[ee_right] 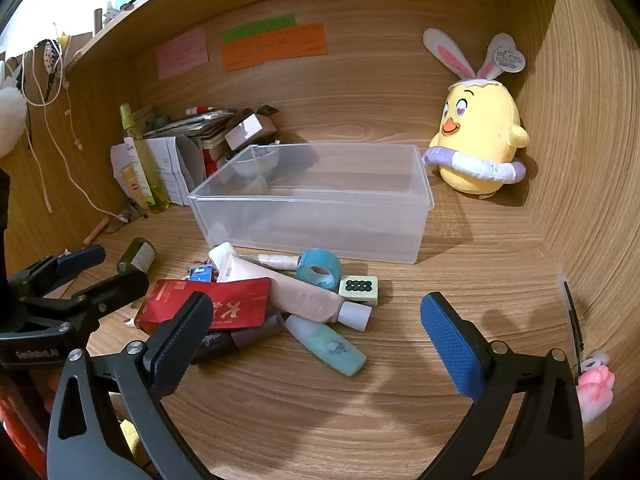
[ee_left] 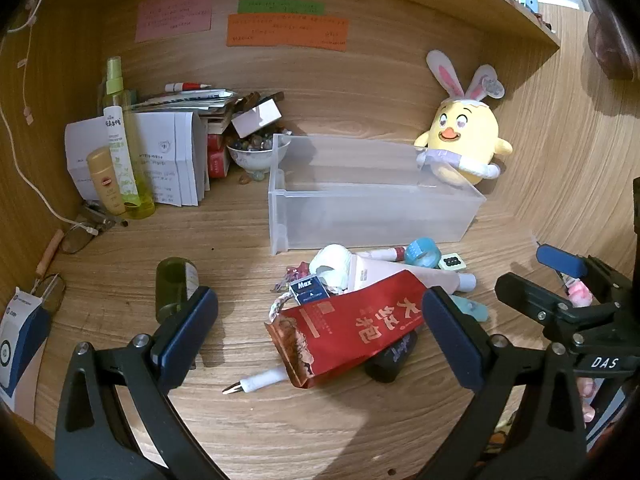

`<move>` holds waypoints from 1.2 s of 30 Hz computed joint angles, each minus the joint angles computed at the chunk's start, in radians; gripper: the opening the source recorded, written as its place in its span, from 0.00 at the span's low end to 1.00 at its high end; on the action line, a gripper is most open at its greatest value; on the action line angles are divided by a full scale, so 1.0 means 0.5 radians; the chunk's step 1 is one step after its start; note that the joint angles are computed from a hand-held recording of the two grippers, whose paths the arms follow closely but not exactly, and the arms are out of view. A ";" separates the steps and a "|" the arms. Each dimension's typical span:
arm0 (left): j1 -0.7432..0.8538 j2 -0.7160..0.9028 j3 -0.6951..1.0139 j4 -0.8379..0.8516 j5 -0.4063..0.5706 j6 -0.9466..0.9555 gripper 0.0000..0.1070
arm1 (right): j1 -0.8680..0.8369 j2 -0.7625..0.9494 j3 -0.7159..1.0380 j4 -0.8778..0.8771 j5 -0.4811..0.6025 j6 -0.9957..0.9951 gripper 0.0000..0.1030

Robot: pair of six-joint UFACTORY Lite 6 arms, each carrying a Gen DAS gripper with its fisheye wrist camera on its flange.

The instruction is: Organize objects

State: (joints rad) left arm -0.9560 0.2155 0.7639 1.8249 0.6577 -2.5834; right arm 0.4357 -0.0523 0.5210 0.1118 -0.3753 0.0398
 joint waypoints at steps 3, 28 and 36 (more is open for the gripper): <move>-0.014 0.009 0.006 -0.013 0.016 0.003 0.96 | 0.004 -0.007 -0.001 0.060 0.000 -0.065 1.00; -0.004 0.056 0.040 0.027 -0.032 -0.031 0.96 | -0.058 0.131 0.091 -0.253 0.029 0.233 1.00; 0.100 0.091 0.055 0.158 -0.123 -0.107 0.96 | -0.078 0.295 0.231 -0.388 0.053 0.360 1.00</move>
